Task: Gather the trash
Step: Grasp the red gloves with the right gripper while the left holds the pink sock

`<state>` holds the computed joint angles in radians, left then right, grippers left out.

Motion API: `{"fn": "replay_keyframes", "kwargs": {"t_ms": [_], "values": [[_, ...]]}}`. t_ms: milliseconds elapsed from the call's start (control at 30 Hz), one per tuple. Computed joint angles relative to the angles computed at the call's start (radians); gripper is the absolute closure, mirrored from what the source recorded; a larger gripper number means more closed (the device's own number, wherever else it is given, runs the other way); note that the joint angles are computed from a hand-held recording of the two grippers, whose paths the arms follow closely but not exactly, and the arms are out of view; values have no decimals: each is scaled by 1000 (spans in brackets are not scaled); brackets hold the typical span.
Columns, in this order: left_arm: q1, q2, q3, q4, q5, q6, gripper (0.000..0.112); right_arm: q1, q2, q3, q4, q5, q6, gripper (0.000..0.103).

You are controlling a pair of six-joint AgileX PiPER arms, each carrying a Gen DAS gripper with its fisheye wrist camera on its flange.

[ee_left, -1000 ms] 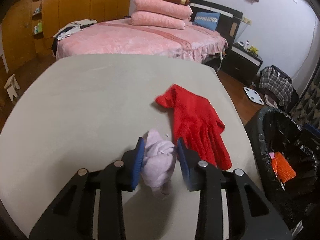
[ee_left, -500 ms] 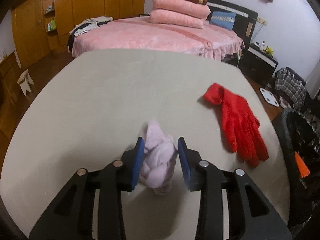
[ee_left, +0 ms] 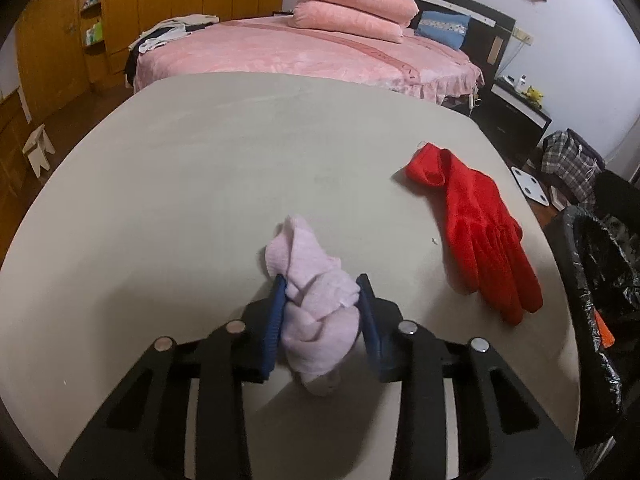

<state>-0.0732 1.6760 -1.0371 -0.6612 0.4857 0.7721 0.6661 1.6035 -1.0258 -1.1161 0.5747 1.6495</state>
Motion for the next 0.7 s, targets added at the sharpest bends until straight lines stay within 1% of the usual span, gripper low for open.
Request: {"fn": "replay_keyframes", "kwargs": {"t_ms": [33,100,233,433,467,633,700], "values": [[12,1,-1,-34,12,28,80,-6,19,-19,12,-3,-15,6],[25,-1,3,-75,9,69,80,-20,41,-39,21,-20,-21,6],[41,1,-17,-66,-16,56,80,-48,117,-109,52,-34,-65,6],[44,54,-107,-5,-34,-10,80,-91,246,-228,142,-31,-161,7],[41,67,-125,9,-35,-27,80,-103,276,-259,189,-25,-213,7],[28,120,-186,48,-36,-60,80,-133,329,-303,288,-27,-294,7],[28,129,-192,48,-33,-55,80,-140,346,-318,327,-25,-334,10]]}}
